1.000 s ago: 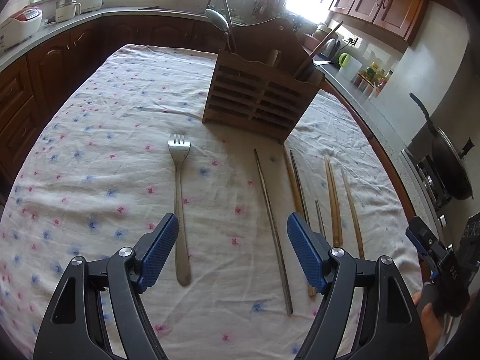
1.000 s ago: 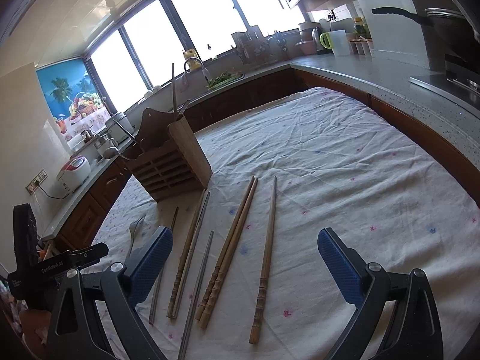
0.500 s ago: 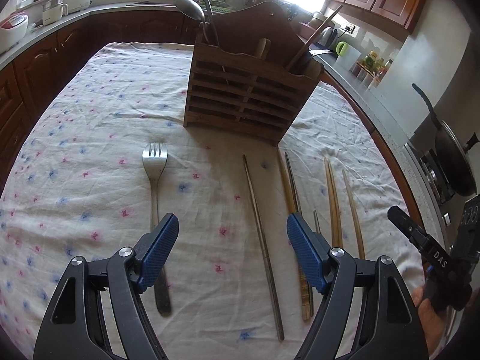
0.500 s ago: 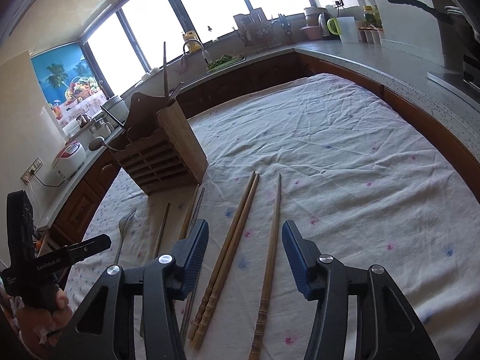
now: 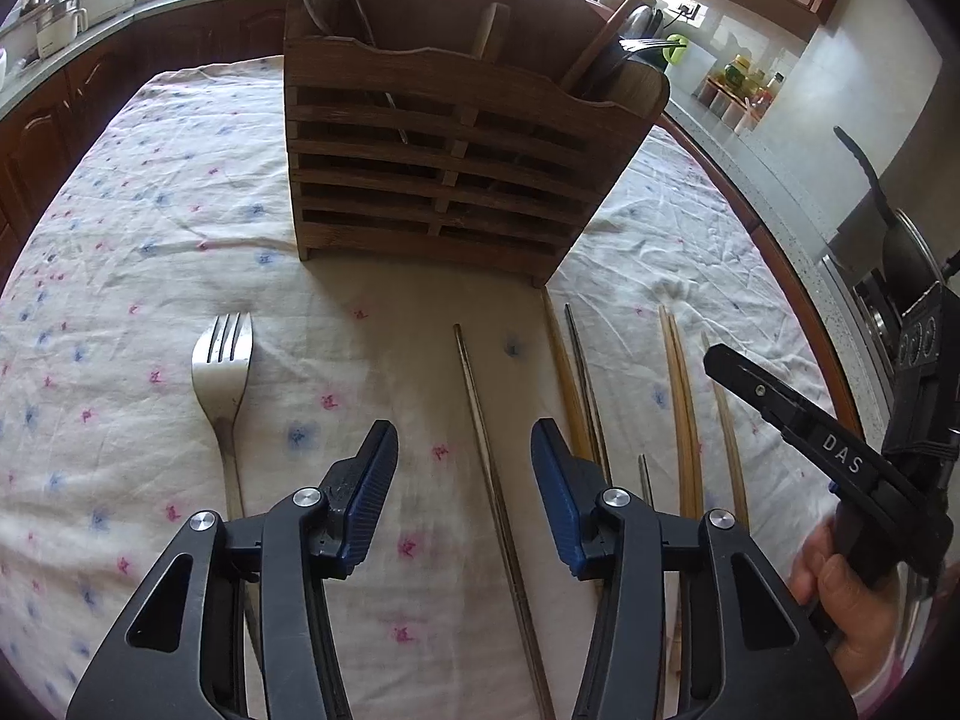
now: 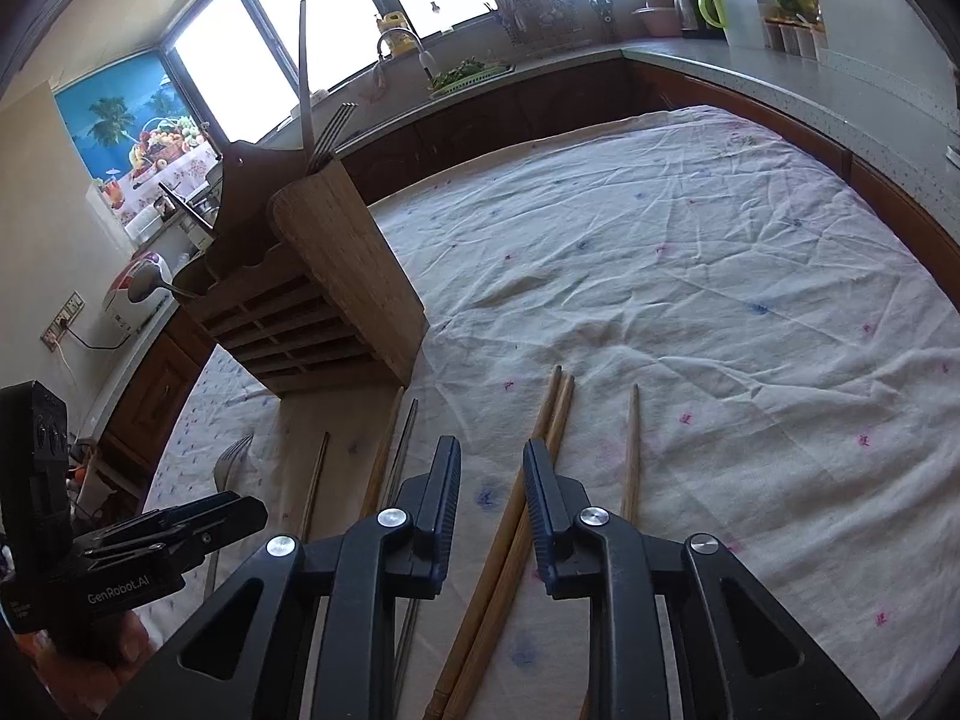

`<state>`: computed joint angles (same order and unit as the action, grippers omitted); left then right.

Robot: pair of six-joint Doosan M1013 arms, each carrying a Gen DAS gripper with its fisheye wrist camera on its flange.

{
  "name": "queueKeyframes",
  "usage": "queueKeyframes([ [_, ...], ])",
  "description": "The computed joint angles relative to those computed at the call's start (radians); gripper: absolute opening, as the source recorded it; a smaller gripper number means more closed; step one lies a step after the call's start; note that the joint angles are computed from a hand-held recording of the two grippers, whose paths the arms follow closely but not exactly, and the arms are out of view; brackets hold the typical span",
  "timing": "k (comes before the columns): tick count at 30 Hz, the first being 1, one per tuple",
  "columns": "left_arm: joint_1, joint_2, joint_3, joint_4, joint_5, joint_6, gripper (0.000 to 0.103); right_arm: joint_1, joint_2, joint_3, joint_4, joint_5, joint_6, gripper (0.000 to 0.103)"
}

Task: Organize utensils
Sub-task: 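Close the left tool on a steel chopstick while the right tool closes on a wooden chopstick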

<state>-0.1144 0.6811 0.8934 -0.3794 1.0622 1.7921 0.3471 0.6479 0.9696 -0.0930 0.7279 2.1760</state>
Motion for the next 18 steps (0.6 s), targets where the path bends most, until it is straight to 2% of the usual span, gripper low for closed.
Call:
queueKeyframes([
  [7,-0.007,0.060,-0.090,0.010,0.075,-0.003,0.041,-0.010,0.086,-0.133,0.004,0.150,-0.033,0.019],
  [9,-0.009,0.078,-0.115,0.011,0.100,-0.006,0.036,-0.011,0.099,-0.158,-0.010,0.173,-0.029,0.015],
  [11,-0.017,0.080,-0.118,0.034,0.086,0.005,0.035,-0.014,0.111,-0.182,-0.008,0.194,-0.044,0.015],
  [12,-0.020,0.081,-0.121,0.044,0.083,0.010,0.033,-0.014,0.117,-0.194,-0.011,0.204,-0.049,0.015],
  [14,-0.027,0.083,-0.124,0.070,0.076,0.016,0.016,-0.012,0.133,-0.222,-0.022,0.226,-0.060,0.015],
  [16,-0.032,0.085,-0.124,0.089,0.066,0.028,0.007,-0.006,0.142,-0.239,-0.050,0.245,-0.070,0.015],
  [18,-0.033,0.084,-0.122,0.089,0.057,0.038,0.006,0.004,0.153,-0.259,-0.089,0.270,-0.076,0.012],
])
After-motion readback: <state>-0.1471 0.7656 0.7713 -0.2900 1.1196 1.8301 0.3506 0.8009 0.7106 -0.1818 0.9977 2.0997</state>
